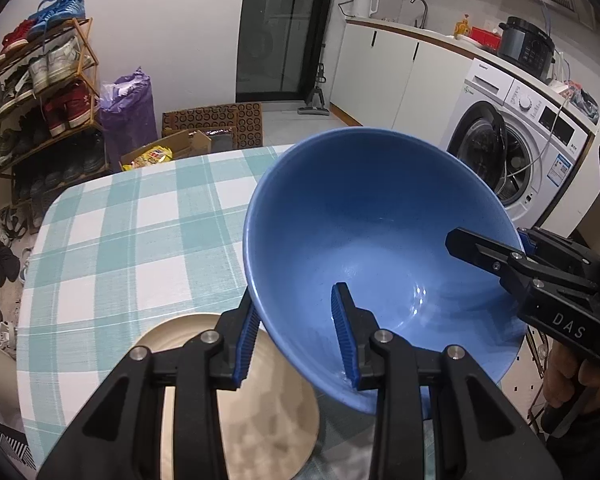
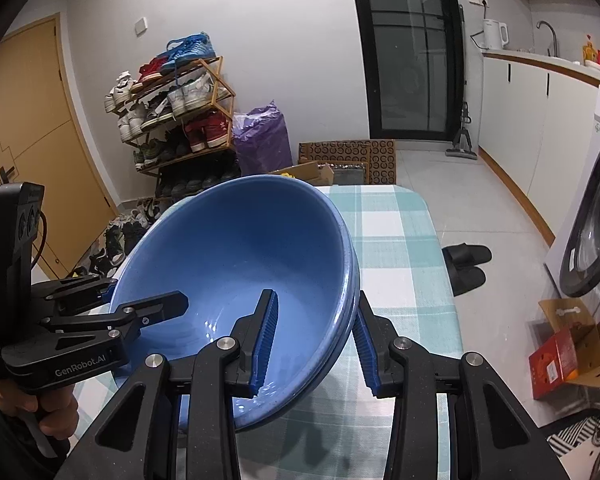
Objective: Organize plates and bowls
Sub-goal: 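Lift the stacked blue bowls with both grippers and carry them over the cream plates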
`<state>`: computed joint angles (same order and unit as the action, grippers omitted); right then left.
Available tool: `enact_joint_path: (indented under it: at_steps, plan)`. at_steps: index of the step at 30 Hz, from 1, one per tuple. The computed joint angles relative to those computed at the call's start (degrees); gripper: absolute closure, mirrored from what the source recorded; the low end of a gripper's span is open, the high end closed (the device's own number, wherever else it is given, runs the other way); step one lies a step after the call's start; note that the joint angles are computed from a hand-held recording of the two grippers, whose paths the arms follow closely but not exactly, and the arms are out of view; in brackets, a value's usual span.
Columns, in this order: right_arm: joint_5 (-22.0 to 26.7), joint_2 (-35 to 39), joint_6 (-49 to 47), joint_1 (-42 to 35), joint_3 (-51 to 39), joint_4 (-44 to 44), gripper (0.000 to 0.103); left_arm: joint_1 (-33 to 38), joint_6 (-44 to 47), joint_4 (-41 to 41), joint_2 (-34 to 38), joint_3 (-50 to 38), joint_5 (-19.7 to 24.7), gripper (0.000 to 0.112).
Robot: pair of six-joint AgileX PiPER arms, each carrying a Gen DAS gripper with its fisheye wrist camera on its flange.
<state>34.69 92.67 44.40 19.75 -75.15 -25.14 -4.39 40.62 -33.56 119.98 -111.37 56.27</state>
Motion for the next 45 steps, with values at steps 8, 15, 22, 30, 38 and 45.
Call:
enact_joint_path:
  at_steps: [8,15,22,30,38,45]
  plan:
    - [1.9,2.78,-0.64,3.17,-5.64,-0.07,0.065,3.53,1.33,-0.67,-1.67,1.57,-0.35,0.078]
    - [2.8,6.72,-0.91,6.49,-10.74,0.51,0.065,7.05,2.36,-0.98,-2.54,2.73,-0.84,0.078]
    - [3.55,10.9,-1.43,8.77,-15.58,1.36,0.065,9.51,3.09,-1.08,-2.28,3.19,-1.06,0.078]
    - [5.0,16.88,-4.73,9.62,-22.0,4.95,0.065,11.94,3.65,-1.08,-0.91,3.41,-0.97,0.078]
    - [5.44,21.45,-6.83,10.27,-25.65,7.72,0.065,13.66,4.2,-1.17,0.08,4.18,-1.2,0.078]
    - [4.57,24.43,-8.25,10.19,-26.56,9.98,0.065,14.26,3.7,-0.43,1.86,3.93,-1.28,0.078]
